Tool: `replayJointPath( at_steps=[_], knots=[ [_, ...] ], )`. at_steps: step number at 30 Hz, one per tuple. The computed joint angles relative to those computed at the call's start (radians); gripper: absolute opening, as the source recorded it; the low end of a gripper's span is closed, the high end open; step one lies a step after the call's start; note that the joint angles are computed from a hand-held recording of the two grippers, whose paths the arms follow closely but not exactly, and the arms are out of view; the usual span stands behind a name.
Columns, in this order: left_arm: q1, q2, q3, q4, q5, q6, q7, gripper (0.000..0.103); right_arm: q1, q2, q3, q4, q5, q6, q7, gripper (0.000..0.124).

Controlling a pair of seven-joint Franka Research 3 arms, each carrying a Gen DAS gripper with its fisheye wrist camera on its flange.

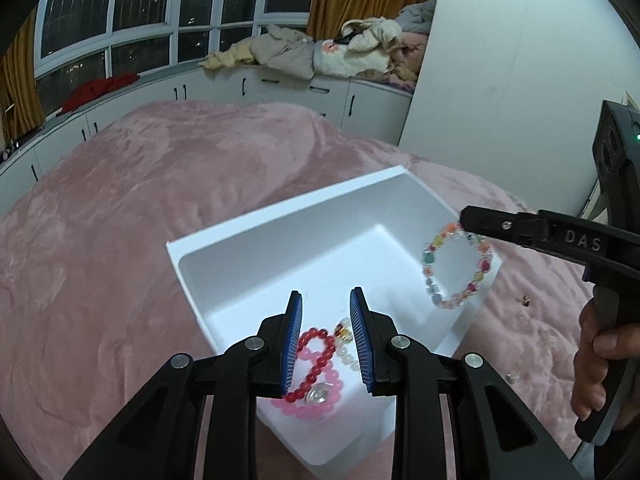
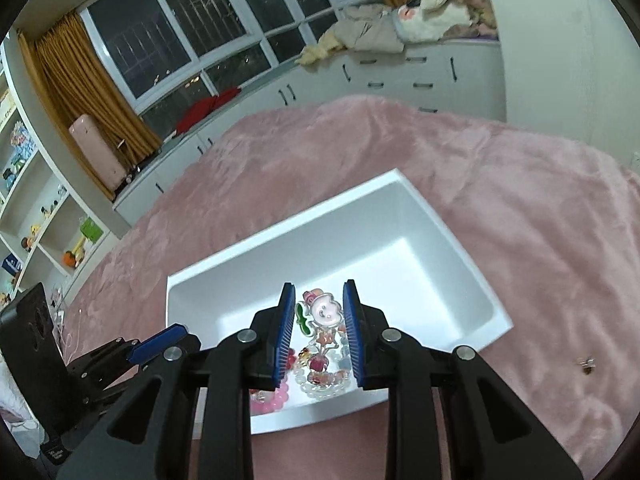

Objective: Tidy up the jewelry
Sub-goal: 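Carry the moon pendant into the white box with the left tool while the right tool carries the bracelet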

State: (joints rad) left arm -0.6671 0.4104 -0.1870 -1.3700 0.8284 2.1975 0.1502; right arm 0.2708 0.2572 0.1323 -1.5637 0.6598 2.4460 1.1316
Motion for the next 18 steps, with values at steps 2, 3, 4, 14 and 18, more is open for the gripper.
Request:
replayJointPath(
  at_steps=[2, 3, 4, 14, 18],
  knots=[
    [0.007, -0.007, -0.003, -0.021, -0.014, 0.008, -0.006, 0.030, 0.008, 0.016, 0.000, 0.005, -0.019, -0.009, 0.006, 0.025],
    [0.010, -0.006, -0.005, -0.026, -0.021, 0.010, -0.007, 0.030, 0.013, 0.023, 0.000, 0.005, -0.030, -0.012, 0.012, 0.025],
    [0.013, -0.007, -0.009, -0.034, -0.031, 0.010, -0.002, 0.030, 0.019, 0.033, -0.001, 0.008, -0.045, -0.017, 0.024, 0.025],
    [0.007, 0.006, -0.008, -0.039, -0.036, 0.016, 0.007, 0.054, 0.003, 0.045, 0.017, -0.010, -0.001, -0.049, 0.020, 0.060],
    [0.001, -0.011, -0.003, -0.042, -0.014, 0.019, -0.010, 0.065, -0.003, 0.016, 0.006, -0.032, 0.014, -0.015, 0.005, 0.084]
  ],
)
